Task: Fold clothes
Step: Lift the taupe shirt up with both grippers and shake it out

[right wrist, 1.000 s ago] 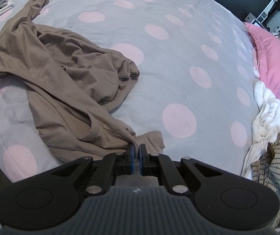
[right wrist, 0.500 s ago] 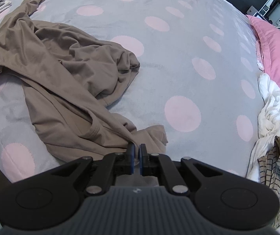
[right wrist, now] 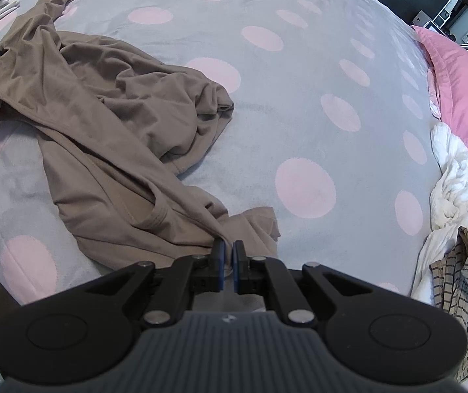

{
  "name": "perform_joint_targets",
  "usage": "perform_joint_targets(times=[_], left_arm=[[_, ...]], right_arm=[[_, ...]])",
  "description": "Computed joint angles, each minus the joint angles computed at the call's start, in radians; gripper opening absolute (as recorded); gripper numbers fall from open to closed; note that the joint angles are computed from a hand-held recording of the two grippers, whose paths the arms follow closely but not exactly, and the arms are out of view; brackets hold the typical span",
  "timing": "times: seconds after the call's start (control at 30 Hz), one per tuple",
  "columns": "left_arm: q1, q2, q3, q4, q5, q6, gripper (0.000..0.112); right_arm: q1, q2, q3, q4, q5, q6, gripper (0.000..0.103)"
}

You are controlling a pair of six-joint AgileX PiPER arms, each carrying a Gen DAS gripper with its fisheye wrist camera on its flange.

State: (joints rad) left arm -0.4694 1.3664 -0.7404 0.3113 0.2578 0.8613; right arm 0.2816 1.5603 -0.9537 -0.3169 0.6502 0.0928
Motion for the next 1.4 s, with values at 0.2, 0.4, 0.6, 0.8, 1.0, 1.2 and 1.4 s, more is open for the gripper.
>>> perform_joint_targets(times=[0.2,0.4,0.6,0.8,1.0,1.2,1.4], left_arm=[[0.082,-0.030,-0.146,-0.327,0.190,0.128,0.002],[0.212,0.004,-0.388,-0.470,0.388,0.000,0.001],[0.310,0.072,-0.746,-0.549,0.568,-0.161,0.000],[0.392,0.131,-1.121,-0.648,0.691,-0.264,0.000],[0.498,0.161,-1.460,-0.837,0.805,-0.302,0.000],[0.650,0.229,-1.801,-1.040,0.942,-0.375,0.000],[0.751,0.053,-1.554,-1.217,0.840,-0.235,0.000]], right_arm=[[0.011,-0.018,0.011,-0.047,-0.018,0.048,0.006],[0.033,-0.105,0.023,-0.120,-0.073,0.166,0.004],[0.089,-0.240,-0.077,-0.331,-0.085,0.408,0.003],[0.187,-0.271,-0.337,-0.562,0.057,0.560,0.003],[0.339,-0.255,-0.576,-0.773,0.245,0.580,0.003],[0.434,-0.296,-0.656,-0.828,0.331,0.615,0.003],[0.645,-0.372,-0.640,-1.042,0.438,0.739,0.003]])
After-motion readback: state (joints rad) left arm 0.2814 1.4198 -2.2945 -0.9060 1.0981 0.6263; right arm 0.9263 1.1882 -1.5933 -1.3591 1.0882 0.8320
